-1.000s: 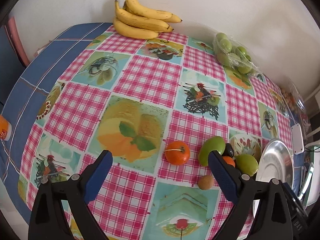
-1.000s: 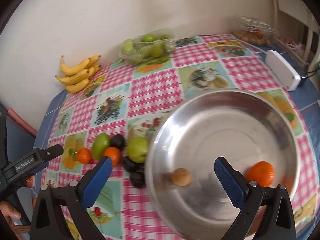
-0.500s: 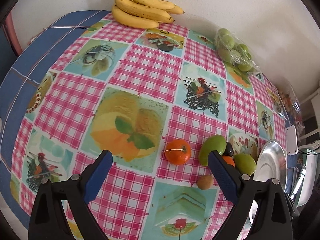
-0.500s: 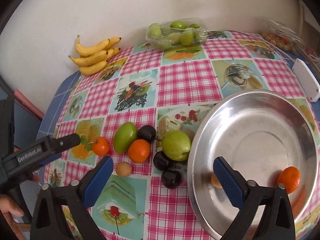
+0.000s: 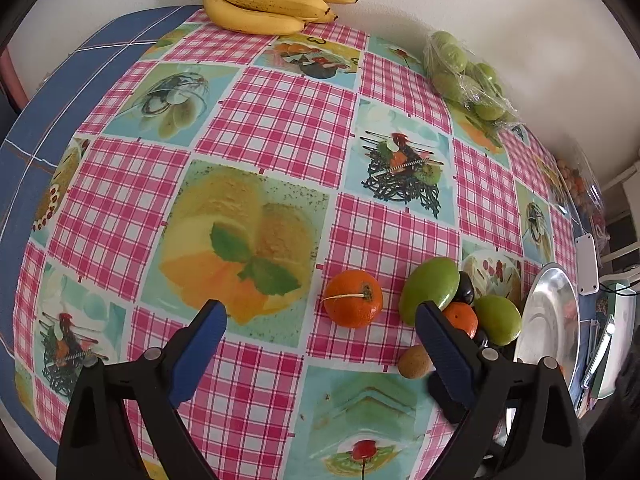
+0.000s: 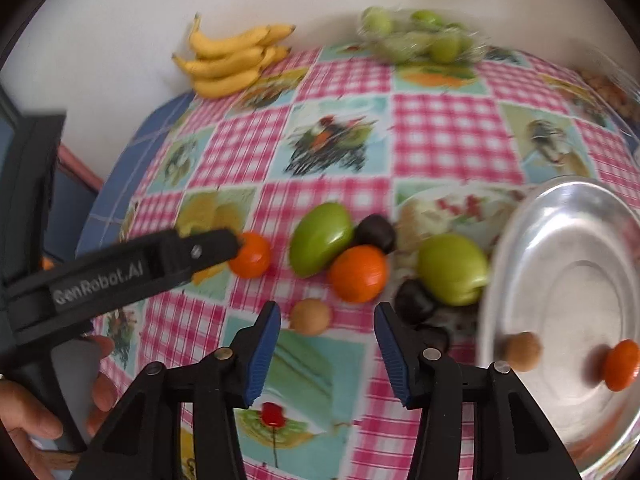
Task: Organize fruits
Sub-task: 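Move both grippers back from the bowl toward the fruit cluster, then grasp a second kiwi with the right gripper while the left grasps a stemmed tangerine, then carry the kiwi and the tangerine over the steel bowl with both grippers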
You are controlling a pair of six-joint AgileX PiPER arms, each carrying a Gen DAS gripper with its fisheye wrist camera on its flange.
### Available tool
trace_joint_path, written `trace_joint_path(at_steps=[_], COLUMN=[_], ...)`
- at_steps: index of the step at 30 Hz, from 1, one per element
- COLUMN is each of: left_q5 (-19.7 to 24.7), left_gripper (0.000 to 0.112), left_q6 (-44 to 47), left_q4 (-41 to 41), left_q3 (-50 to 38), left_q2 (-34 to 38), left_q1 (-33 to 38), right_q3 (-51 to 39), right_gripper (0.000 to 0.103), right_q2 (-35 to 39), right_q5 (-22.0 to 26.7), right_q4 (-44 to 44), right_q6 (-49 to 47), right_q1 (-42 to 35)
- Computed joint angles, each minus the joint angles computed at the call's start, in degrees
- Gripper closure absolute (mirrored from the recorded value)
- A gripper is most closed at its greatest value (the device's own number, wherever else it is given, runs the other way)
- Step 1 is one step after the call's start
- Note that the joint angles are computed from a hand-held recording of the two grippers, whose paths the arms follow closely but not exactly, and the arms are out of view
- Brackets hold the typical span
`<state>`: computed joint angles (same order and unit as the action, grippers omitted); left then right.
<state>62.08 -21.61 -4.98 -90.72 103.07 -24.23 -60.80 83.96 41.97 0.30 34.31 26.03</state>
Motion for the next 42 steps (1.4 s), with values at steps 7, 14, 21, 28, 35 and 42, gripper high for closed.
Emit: trace_joint_path(at_steps=[7,14,21,28,35,42], left_q5=[0.29,-0.03,-0.80,-0.90,-1.01,-1.42], left_gripper=[0.029,0.042,0.054,0.073,0.073,0.073], left_q6=[2.57,4.57,4.81,5.99,5.57,5.10], left_q4=[-2.02,-3.52,-3.94,-6.31,-7.68,-8.12], left_q3=[-1.54,-2.71,-3.02,-3.13,-2.92,-1.76], left_q2=[2.33,4.25,5.95,6.08,6.06,4.66], left_q1=[0.59,0.42,-0.08,0.35,1.11,1.90], right_q3=[-3.82,-5.40,-5.89,-4.68,-3.60,-2.26], right_gripper=[0.058,0.064,0.070,0.074,0.075,0.075], right_q2=[5.74,8.61,9.38,8.37,7.63,6.25], right_q5=[1.53,2.18,1.74,1.10,0.25,-0.55], right_q4=[-1.68,-2.41,-2.41,-1.13,1.20,4.17], right_q6=[2.64,3.94,3.50,3.75,2.93,1.07], right_q1=[2.99,2.94,2.66,1.95,1.09,-0.43])
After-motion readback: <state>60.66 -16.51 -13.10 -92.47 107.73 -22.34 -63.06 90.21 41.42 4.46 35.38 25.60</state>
